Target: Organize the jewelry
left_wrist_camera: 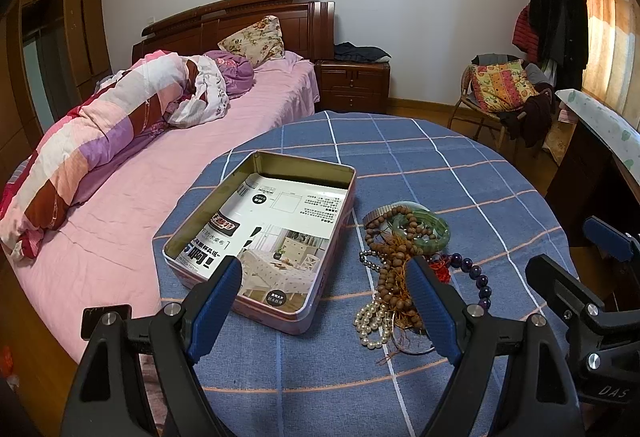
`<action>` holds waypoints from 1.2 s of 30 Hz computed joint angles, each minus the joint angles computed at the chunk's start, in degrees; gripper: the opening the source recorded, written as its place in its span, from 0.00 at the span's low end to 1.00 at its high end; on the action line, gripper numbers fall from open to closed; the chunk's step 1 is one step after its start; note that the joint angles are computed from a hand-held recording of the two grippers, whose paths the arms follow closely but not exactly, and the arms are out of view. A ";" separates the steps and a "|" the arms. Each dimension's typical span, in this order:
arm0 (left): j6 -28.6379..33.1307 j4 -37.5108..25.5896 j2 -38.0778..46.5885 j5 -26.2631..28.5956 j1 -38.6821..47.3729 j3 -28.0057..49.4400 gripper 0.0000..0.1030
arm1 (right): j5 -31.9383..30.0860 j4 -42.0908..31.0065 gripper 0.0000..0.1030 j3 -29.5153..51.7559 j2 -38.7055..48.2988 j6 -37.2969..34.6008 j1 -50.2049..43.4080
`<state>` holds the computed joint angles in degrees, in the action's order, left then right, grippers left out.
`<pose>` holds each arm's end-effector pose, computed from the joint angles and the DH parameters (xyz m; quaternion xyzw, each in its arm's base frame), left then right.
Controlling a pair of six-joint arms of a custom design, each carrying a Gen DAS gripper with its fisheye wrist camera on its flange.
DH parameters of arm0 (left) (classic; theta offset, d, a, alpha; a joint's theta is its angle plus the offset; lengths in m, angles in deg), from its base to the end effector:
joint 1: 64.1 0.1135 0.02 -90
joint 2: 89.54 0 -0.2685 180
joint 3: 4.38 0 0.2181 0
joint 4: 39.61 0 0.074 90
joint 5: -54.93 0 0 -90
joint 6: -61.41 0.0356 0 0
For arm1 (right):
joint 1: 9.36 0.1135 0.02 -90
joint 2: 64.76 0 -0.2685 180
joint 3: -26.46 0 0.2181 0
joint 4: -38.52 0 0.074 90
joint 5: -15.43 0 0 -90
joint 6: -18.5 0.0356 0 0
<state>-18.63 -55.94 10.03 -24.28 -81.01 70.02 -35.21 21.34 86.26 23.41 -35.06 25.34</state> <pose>0.3268 -0.1063 0.2133 0.2485 0.8739 -0.1104 0.4030 0.2385 0.1377 0.2058 0.1406 0.8696 -0.0464 0.4710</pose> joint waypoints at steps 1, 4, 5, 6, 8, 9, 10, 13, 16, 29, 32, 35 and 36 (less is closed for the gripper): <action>0.04 0.00 0.07 0.09 0.13 0.06 0.81 | -0.10 0.04 1.00 -0.07 -0.03 0.02 0.00; -0.09 0.19 -0.08 -0.08 -0.08 -0.16 0.81 | 0.00 0.20 1.00 -0.22 0.22 0.25 0.17; -0.04 0.25 -0.04 0.01 -0.02 -0.18 0.81 | -0.05 0.21 1.00 -0.18 0.16 0.19 0.13; 0.04 0.30 0.00 0.04 0.03 -0.20 0.81 | 0.02 0.31 1.00 -0.26 0.16 0.19 0.17; 0.07 -0.01 0.01 -0.07 -0.06 0.00 0.81 | 0.00 0.26 1.00 -0.17 0.18 0.10 0.09; 0.16 -0.07 0.10 0.03 0.05 0.08 0.81 | -0.06 0.33 1.00 -0.24 0.17 0.10 0.06; 0.26 -0.10 0.19 0.11 0.17 0.14 0.81 | -0.11 0.01 1.00 -0.02 0.12 0.15 0.02; 0.01 -0.02 0.02 -0.08 -0.08 -0.04 0.81 | -0.09 0.11 1.00 -0.07 0.32 0.25 0.12; 0.05 0.10 0.13 -0.22 -0.19 -0.16 0.81 | -0.06 0.29 1.00 -0.30 0.30 0.25 0.15; -0.06 0.34 2.29 -0.45 -0.37 0.68 0.81 | -1.71 1.97 1.00 -1.38 2.43 1.07 -1.36; 0.19 0.64 3.25 0.12 -0.57 0.89 0.81 | -1.97 1.92 1.00 -1.64 2.50 0.83 -2.11; 1.02 1.22 4.53 0.39 -1.49 0.95 0.81 | -2.75 1.91 1.00 -2.06 2.45 0.53 -3.64; 1.25 1.46 4.99 0.50 -1.88 0.95 0.81 | -2.91 1.91 1.00 -2.32 2.38 0.49 -4.21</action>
